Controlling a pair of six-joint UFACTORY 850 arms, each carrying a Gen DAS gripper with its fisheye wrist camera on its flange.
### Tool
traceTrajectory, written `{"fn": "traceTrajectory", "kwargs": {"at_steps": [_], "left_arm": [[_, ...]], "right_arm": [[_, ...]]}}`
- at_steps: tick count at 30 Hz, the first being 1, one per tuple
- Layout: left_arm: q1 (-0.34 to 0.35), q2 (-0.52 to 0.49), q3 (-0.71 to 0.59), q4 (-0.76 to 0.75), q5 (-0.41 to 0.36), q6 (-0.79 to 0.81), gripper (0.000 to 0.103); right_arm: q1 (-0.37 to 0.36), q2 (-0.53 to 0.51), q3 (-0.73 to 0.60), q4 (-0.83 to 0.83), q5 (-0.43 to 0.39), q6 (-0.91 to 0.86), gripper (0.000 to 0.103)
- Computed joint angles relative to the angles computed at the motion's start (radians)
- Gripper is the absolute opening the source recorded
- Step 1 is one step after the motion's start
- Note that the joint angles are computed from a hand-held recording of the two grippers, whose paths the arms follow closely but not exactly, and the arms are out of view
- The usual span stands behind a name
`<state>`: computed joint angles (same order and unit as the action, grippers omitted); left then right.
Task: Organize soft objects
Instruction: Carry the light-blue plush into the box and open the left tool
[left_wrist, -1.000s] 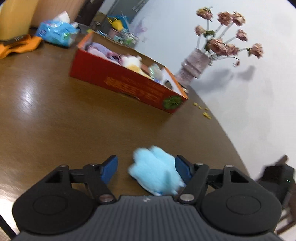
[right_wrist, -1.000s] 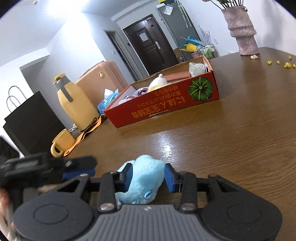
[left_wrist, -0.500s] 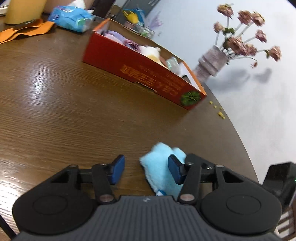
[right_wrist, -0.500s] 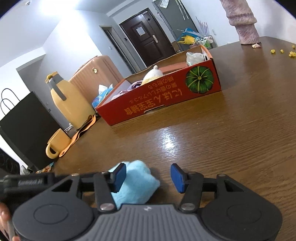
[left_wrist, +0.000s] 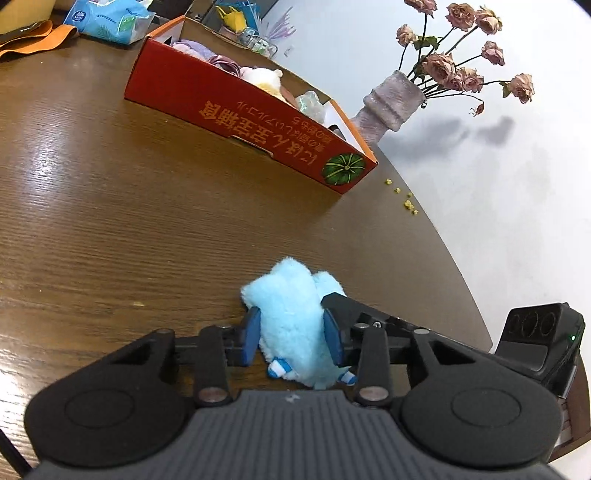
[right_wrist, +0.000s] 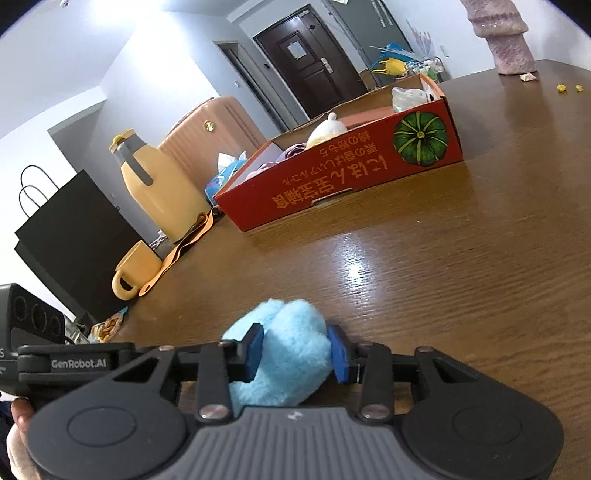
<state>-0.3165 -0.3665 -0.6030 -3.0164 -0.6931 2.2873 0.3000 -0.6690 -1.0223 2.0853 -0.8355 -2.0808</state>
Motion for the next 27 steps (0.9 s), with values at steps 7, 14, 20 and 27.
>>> {"fn": "traceTrajectory", "kwargs": {"at_steps": [7, 14, 20, 27], "left_arm": [[0.021, 0.029, -0.047, 0.007, -0.024, 0.086, 0.036], [0.106, -0.105, -0.375, 0.123, 0.049, 0.123, 0.036], [0.144, -0.311, -0.677, 0.27, 0.22, -0.012, 0.035], [0.144, -0.398, -0.777, 0.37, 0.368, 0.002, 0.026]], "right_arm": [[-0.009, 0.046, -0.017, 0.082, -0.018, -0.091, 0.036], [-0.028, -0.075, -0.39, 0.026, 0.11, -0.058, 0.035], [-0.018, -0.315, -0.825, -0.362, 0.306, 0.336, 0.035], [0.053, -0.425, -0.989, -0.84, 0.557, 0.604, 0.031]]}}
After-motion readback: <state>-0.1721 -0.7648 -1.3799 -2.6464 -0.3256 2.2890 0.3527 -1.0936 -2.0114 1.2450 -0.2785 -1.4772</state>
